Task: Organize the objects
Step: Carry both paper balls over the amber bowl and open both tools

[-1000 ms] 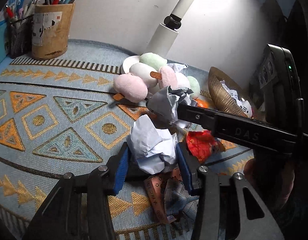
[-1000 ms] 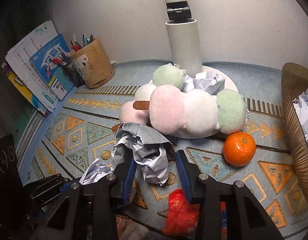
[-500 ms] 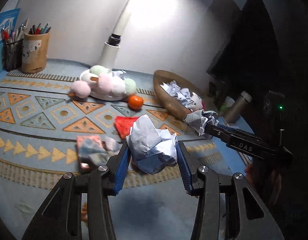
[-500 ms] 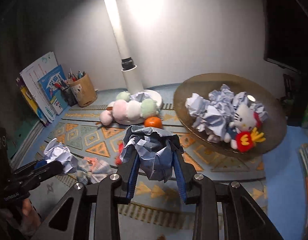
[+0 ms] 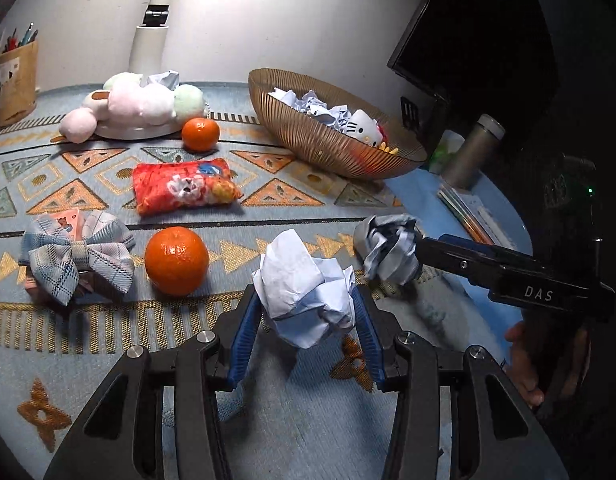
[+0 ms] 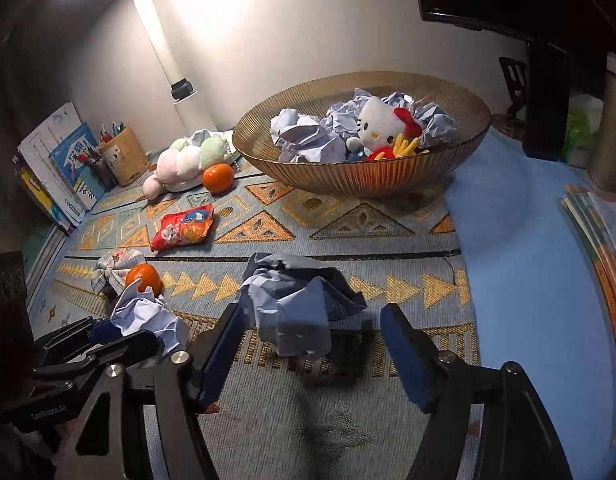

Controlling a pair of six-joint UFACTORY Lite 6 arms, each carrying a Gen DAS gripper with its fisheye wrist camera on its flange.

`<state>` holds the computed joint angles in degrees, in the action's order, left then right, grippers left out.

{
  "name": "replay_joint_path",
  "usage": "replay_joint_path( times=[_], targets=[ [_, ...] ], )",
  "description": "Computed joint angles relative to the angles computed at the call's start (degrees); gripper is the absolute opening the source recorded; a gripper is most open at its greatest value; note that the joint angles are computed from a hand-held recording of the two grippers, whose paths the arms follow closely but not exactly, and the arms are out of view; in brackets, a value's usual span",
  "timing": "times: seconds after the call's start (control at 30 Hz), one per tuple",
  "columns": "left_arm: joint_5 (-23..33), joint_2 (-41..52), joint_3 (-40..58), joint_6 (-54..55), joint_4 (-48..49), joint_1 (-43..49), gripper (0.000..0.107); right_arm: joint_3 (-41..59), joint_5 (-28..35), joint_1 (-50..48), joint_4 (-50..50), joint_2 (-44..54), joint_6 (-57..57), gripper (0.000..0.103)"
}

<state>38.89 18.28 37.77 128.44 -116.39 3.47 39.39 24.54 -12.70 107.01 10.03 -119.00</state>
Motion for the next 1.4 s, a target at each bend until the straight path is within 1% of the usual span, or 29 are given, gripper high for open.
replay_joint_path(
  times=[0.07,0.1,0.13,0.17,0.2,0.3,0.4,0.43,0.53,0.63,0.7,0.73,0.77,0.8,0.87,1.03,1.07,1.13,1.17,1.2,1.27,1.33,1.4],
  targets=[
    [-0.85,0.03,-0.04,0.54,-0.43,-0.75,0.043,-1.4,1.0,-1.33,-1.7,-1.45,0.67,0.075],
    [-1.37,-0.39,-0.49,1.59,-1.81,-1.46,0.043,-1.82,1.67,-1.82,-2.7,-1.88,1.67,0.079],
    [-1.27,-0.88,-0.95,2.44,-2.54,-1.6,0.043,-2.15,2.43,-2.16,-3.51,-2.08,2.89,0.081],
    [-0.81,-1.15,-1.34,3.0,-2.81,-1.37,0.043,-2.52,3.21,-2.27,-3.63,-2.14,3.68,0.087],
    [-0.47,-1.21,-1.45,3.07,-2.86,-1.12,0.043,-2.77,3.98,-2.03,-3.61,-2.06,4.49,0.09],
    [0.5,-0.8,-1.27,2.26,-2.78,0.15,0.043,-2.12,4.12,0.74,-3.13,-0.34,7.12,0.09],
    [1.82,-0.26,-0.9,0.4,-1.55,1.69,0.043,0.84,-1.14,5.92,0.94,3.38,8.24,0.09],
    [2.17,0.03,-0.67,-0.33,-0.8,2.13,0.043,1.92,-1.92,6.93,2.65,4.82,7.76,0.09],
    [2.48,0.43,-0.3,-1.16,-0.01,2.46,0.043,5.64,-1.49,7.74,1.9,8.97,12.27,0.09],
    [2.48,0.41,-0.33,-1.02,0.19,2.32,0.043,7.3,-3.32,9.43,7.14,10.22,9.15,0.09],
    [2.38,0.39,-0.27,-1.03,0.23,2.18,0.043,7.32,-5.57,11.06,13.56,10.34,3.6,0.086],
    [2.38,0.45,-0.18,-1.15,0.36,2.17,0.043,7.02,-6.65,11.79,17.24,10.03,-0.09,0.078],
    [2.47,0.56,-0.08,-1.27,0.54,2.22,0.043,6.52,-6.92,12.1,19.17,9.59,-2.18,0.067],
    [2.57,0.68,0.0,-1.33,0.7,2.31,0.043,6.45,-6.31,11.83,18.7,9.77,-1.88,0.064],
    [2.49,0.71,0.06,-1.44,0.73,2.29,0.043,5.68,-5.68,11.56,20.14,9.18,-3.33,0.061],
    [1.61,0.11,-0.18,-1.71,0.26,1.71,0.043,3.83,-2.42,9.4,18.02,7.41,-1.73,0.061],
    [0.97,-0.05,0.13,-2.59,0.76,1.51,0.043,3.39,-2.38,9.16,17.51,6.71,-1.27,0.061],
    [-0.99,-1.71,0.48,-4.98,1.78,0.57,0.043,1.73,-4.33,9.25,19.08,3.48,-3.5,0.061],
    [-1.26,-2.82,1.36,-7.94,4.07,0.24,0.043,1.26,-5.19,8.93,18.07,1.43,-3.26,0.061],
    [-1.9,-3.95,2.92,-11.3,6.58,-0.4,0.043,1.13,-5.67,8.05,14.9,-0.9,-1.04,0.061],
    [-3.78,-6.29,6.94,-16.44,9.91,-2.65,0.043,2.81,-6.55,5.83,5.95,-4.86,6.54,0.061],
    [-7.2,-6.66,12.86,-20.08,12.01,-5.83,0.043,7.5,-7.71,3.66,-4.42,-6.15,16.59,0.061],
    [-10.28,-4.06,20.69,-24.54,15.32,-8.54,0.043,14.33,-7.91,1.3,-14.21,-4.24,26.94,0.061]
  ],
)
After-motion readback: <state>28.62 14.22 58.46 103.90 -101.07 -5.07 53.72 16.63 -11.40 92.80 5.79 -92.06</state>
